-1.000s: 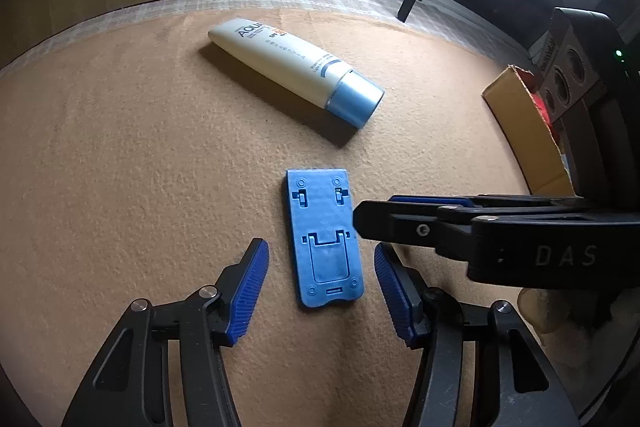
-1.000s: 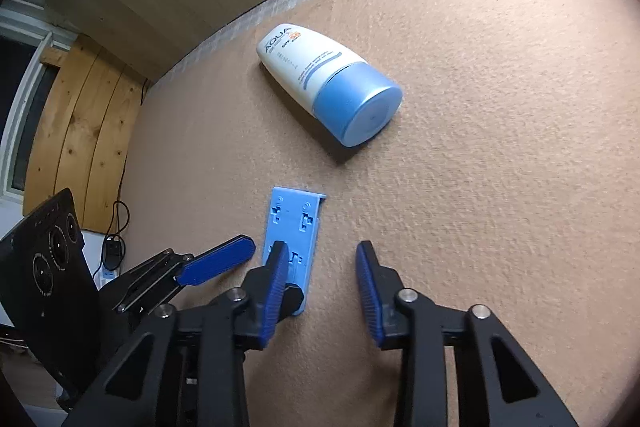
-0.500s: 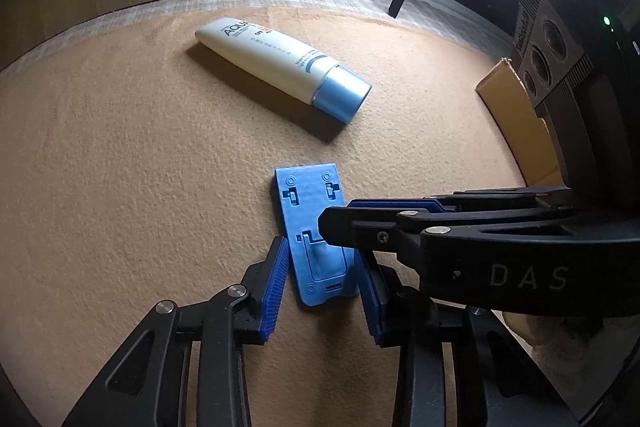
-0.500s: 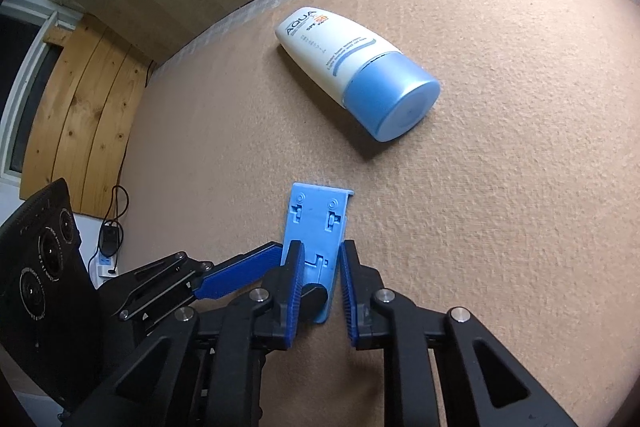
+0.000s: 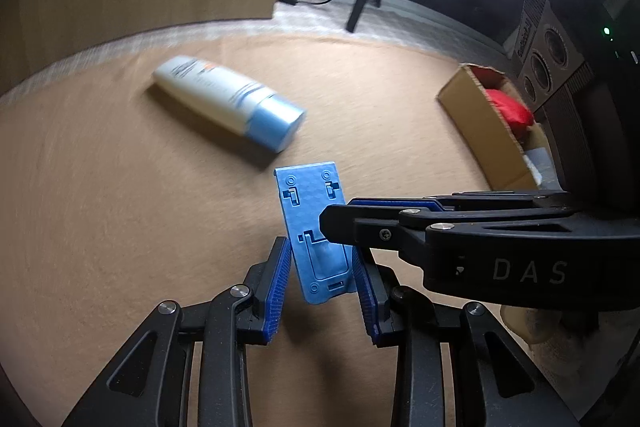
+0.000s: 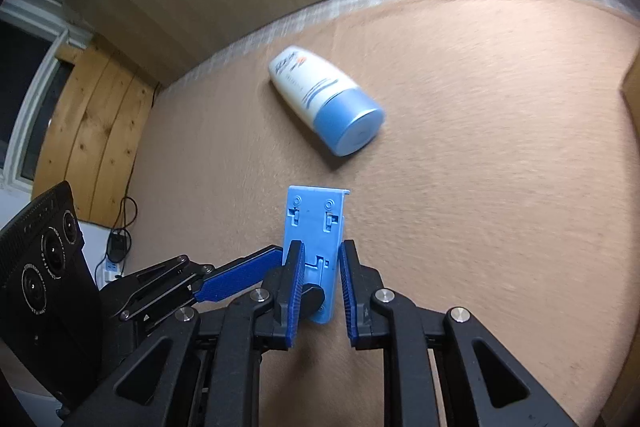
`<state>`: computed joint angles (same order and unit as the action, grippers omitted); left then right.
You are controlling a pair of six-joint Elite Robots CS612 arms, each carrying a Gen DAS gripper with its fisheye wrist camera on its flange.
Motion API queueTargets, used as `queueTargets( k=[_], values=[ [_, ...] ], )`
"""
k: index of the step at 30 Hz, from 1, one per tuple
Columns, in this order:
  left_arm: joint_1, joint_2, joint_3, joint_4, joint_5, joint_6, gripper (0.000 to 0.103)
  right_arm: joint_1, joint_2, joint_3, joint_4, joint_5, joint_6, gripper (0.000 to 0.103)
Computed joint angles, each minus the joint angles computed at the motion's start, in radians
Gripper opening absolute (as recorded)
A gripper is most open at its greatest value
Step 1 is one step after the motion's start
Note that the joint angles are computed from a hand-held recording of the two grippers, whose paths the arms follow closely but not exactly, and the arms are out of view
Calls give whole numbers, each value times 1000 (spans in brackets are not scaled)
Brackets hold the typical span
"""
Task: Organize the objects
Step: 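Carry the phone stand in the right gripper over the box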
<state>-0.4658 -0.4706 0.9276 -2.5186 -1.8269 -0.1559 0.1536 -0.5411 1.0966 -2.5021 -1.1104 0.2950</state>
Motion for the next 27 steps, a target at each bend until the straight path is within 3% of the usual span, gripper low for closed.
queueTargets(
  k=[12, 27],
  values=[
    [-60, 9, -63, 3, -29, 57, 34, -59, -116, 187, -164, -56, 64, 17],
    [-146, 91, -249, 84, -91, 126, 34, -153, -235, 392, -311, -125, 127, 17]
  ],
)
